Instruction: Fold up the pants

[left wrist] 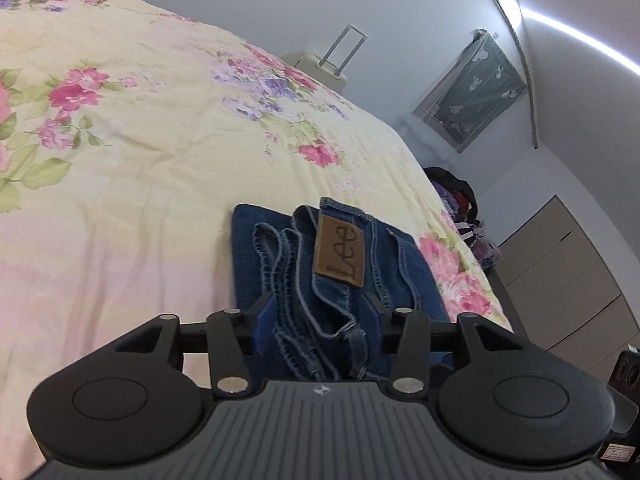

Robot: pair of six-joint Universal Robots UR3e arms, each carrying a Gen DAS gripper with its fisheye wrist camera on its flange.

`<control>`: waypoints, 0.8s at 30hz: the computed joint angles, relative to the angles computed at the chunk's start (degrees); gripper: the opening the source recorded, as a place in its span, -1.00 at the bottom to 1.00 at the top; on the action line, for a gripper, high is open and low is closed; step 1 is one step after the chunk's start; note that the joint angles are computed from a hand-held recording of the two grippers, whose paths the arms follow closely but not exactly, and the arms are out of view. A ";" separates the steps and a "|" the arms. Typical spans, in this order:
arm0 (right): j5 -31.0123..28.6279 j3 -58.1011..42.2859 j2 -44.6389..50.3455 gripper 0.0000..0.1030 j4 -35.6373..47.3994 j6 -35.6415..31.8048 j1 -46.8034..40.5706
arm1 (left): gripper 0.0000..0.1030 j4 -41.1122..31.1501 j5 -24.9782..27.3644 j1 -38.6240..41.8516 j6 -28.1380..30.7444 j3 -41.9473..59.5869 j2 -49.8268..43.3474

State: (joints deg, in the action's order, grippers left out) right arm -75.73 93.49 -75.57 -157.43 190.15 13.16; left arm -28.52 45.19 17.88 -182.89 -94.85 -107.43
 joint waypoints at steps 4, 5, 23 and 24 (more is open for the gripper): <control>-8.94 3.80 -1.88 -0.11 -7.68 1.81 -3.04 | 0.12 -1.50 7.50 -6.63 -3.68 13.86 -10.53; -11.03 4.19 -1.29 -0.24 -9.32 2.13 -3.75 | 0.12 -2.25 9.94 -8.14 -4.12 17.58 -13.42; -3.89 12.47 8.75 -0.56 -28.70 11.35 -16.73 | -0.43 -12.27 20.45 -17.26 -0.60 47.10 -32.62; -3.80 12.48 8.73 -0.56 -28.65 11.24 -16.80 | -0.62 -11.54 20.95 -17.30 -0.65 45.83 -31.63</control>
State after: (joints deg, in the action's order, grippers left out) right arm -79.53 105.97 -66.84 -186.08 201.38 -3.64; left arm -40.06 66.14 0.58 -183.55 -49.02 -139.06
